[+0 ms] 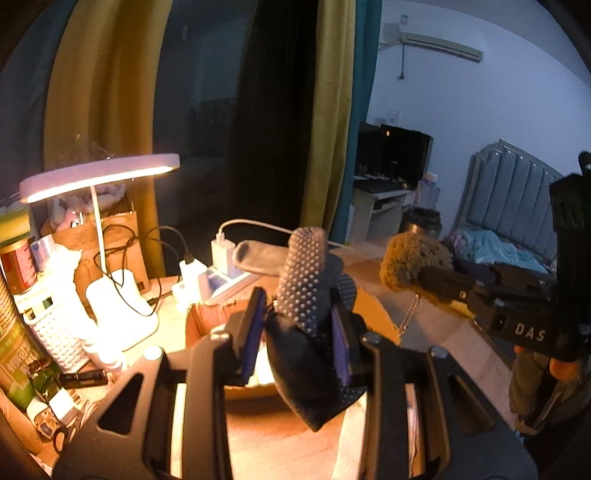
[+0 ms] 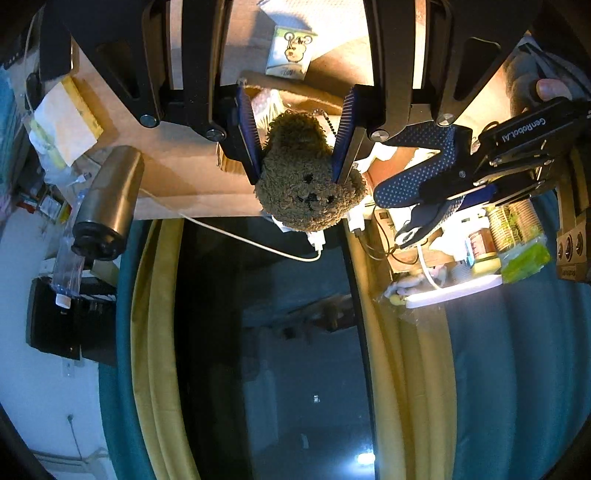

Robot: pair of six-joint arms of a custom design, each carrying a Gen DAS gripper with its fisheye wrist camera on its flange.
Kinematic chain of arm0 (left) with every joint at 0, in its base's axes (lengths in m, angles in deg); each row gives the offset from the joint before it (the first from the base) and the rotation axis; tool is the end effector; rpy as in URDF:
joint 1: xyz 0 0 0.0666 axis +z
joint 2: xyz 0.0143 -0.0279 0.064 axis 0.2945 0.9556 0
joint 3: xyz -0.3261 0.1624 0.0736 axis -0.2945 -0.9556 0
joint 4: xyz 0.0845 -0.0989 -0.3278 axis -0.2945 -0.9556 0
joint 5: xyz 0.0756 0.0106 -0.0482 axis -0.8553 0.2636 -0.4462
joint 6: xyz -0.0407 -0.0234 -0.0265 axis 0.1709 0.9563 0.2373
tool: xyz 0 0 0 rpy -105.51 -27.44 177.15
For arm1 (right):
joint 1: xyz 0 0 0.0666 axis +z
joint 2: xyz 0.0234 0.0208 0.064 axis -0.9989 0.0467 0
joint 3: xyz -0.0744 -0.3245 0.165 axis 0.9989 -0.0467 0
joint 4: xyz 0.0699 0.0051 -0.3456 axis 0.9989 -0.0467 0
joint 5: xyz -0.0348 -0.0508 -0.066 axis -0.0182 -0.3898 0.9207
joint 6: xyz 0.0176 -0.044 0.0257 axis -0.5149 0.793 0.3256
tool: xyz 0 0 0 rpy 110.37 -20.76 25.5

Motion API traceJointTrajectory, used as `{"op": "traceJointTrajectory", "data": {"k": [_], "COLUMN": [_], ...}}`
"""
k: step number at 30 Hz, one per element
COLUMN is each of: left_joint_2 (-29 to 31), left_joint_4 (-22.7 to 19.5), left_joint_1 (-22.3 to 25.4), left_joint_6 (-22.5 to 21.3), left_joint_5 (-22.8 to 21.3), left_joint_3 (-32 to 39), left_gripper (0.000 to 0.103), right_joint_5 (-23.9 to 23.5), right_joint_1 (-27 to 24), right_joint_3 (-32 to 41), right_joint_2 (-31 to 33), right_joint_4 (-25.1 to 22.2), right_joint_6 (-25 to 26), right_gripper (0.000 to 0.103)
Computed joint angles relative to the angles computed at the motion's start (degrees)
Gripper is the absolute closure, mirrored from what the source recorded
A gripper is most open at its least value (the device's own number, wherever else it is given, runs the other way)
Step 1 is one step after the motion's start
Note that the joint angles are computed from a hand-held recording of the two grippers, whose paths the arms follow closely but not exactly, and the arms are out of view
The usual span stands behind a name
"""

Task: Organize soft objects
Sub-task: 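Lift the glove with the left tool while the right tool carries the brown plush to the box, then lower the glove into the box with the left tool while the right tool releases the brown plush inside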

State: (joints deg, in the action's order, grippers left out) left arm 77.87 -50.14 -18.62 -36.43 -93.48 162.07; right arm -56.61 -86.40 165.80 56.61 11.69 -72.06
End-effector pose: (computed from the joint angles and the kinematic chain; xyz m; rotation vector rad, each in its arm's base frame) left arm 0.3710 -0.2536 0.5207 0.0980 2.0618 -0.2510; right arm 0.3888 0.0198 0.5534 -0.4112 2.1270 0.3625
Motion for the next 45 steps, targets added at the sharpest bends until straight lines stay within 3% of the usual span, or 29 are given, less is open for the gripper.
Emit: {"op": "traceJointTrajectory", "data": {"k": [13, 26, 28, 29, 30, 32, 45], "left_joint_2": [1.3, 5.9, 7.9, 8.7, 9.2, 9.0, 5.1], "left_joint_4": [3.6, 2.2, -0.1, -1.0, -1.6, -1.2, 1.7], "left_joint_1": [3.3, 5.7, 6.1, 6.3, 6.6, 7.0, 9.8], "left_joint_6": [-1.0, 0.6, 0.4, 0.6, 0.7, 1.9, 4.1], "left_joint_5": [2.2, 6.3, 7.4, 8.0, 8.5, 8.7, 9.3], "left_joint_3": [0.8, 1.3, 2.8, 3.4, 3.6, 2.8, -2.8], "left_gripper": [0.069, 0.067, 0.064, 0.056, 0.039, 0.031, 0.03], "right_joint_5": [2.4, 4.1, 4.1, 4.1, 4.2, 4.2, 5.0], "right_joint_1": [2.9, 4.9, 5.1, 5.2, 5.3, 5.6, 8.5], "right_joint_3": [4.0, 7.1, 7.3, 7.3, 7.4, 7.7, 8.8], "right_joint_2": [4.0, 9.1, 9.8, 10.1, 10.4, 11.2, 15.6], "right_joint_4": [0.3, -0.9, -1.1, -1.1, -1.2, -1.5, -3.8], "right_joint_6": [-0.7, -1.3, -1.3, -1.4, -1.4, -1.3, -0.8], "right_gripper": [0.063, 0.063, 0.063, 0.063, 0.063, 0.063, 0.062]}}
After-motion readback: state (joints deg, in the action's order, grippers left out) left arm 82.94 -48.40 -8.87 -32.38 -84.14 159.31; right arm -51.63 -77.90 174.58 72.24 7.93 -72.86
